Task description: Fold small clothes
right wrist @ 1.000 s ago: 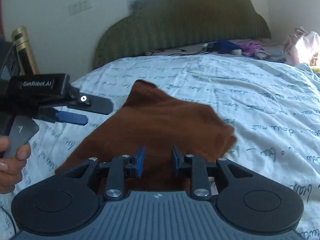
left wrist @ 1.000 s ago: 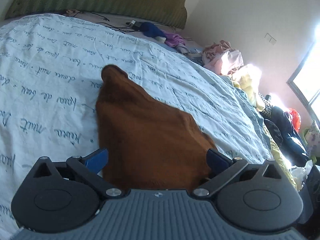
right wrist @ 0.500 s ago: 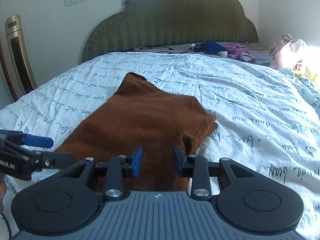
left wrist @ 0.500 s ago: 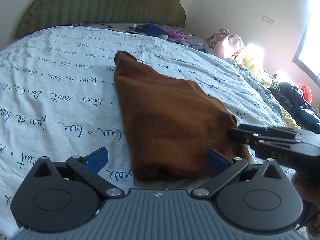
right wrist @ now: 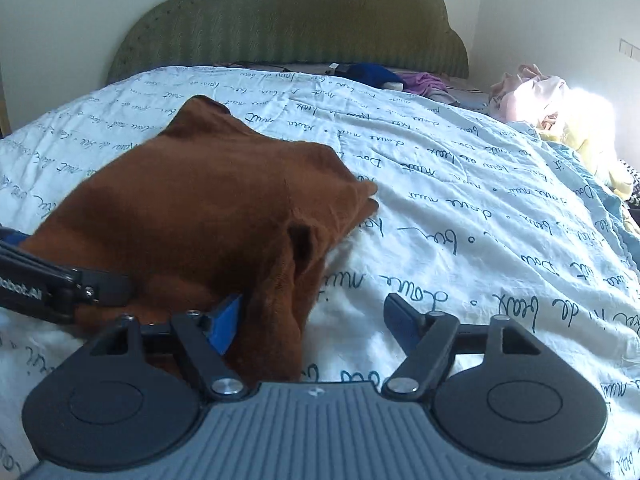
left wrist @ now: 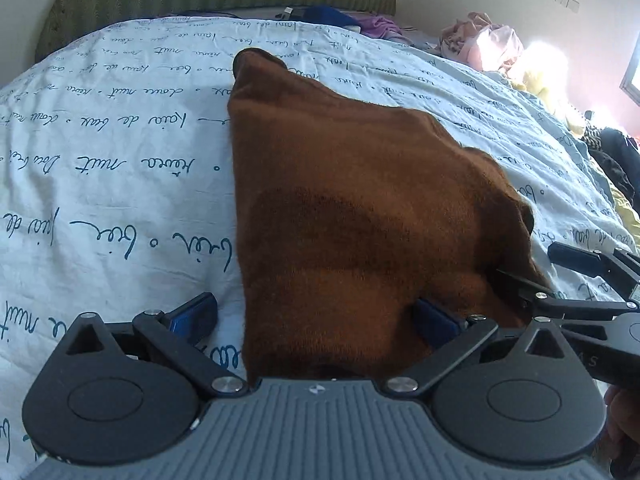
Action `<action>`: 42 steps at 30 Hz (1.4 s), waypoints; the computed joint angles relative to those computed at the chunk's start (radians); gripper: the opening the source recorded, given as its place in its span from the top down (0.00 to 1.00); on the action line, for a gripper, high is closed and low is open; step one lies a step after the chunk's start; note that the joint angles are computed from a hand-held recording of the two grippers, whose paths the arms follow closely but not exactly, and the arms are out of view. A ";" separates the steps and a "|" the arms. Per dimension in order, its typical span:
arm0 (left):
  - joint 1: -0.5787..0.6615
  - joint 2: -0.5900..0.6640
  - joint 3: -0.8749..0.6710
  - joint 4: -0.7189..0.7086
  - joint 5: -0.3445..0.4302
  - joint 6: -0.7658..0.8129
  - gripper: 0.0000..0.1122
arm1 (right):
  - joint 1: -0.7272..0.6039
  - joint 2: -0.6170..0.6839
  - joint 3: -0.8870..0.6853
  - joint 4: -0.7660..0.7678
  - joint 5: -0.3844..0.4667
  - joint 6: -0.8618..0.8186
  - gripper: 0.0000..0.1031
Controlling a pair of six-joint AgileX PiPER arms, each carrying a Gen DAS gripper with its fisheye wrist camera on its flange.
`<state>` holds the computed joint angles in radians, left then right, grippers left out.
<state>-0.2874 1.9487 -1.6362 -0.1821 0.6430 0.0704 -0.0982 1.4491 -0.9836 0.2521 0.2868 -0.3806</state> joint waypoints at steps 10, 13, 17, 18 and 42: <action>0.005 -0.049 0.058 0.027 -0.003 0.004 0.08 | -0.046 -0.054 0.013 0.048 0.073 -0.047 0.12; 0.011 -0.076 0.085 0.023 0.001 0.012 0.08 | -0.052 -0.101 0.031 0.041 0.099 -0.020 0.12; 0.017 -0.142 0.155 0.071 -0.005 -0.022 0.08 | -0.070 -0.180 0.064 0.078 0.169 -0.016 0.12; 0.014 -0.157 0.172 0.103 0.003 -0.045 0.08 | -0.074 -0.195 0.075 0.105 0.188 -0.031 0.11; -0.090 -0.242 0.362 0.535 -0.114 -0.521 0.08 | 0.106 -0.159 0.158 -0.048 0.075 0.228 0.00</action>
<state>-0.3776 1.7067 -1.2745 0.3530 0.5286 -0.4507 0.0080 1.2899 -0.8251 0.2037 0.3620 -0.1528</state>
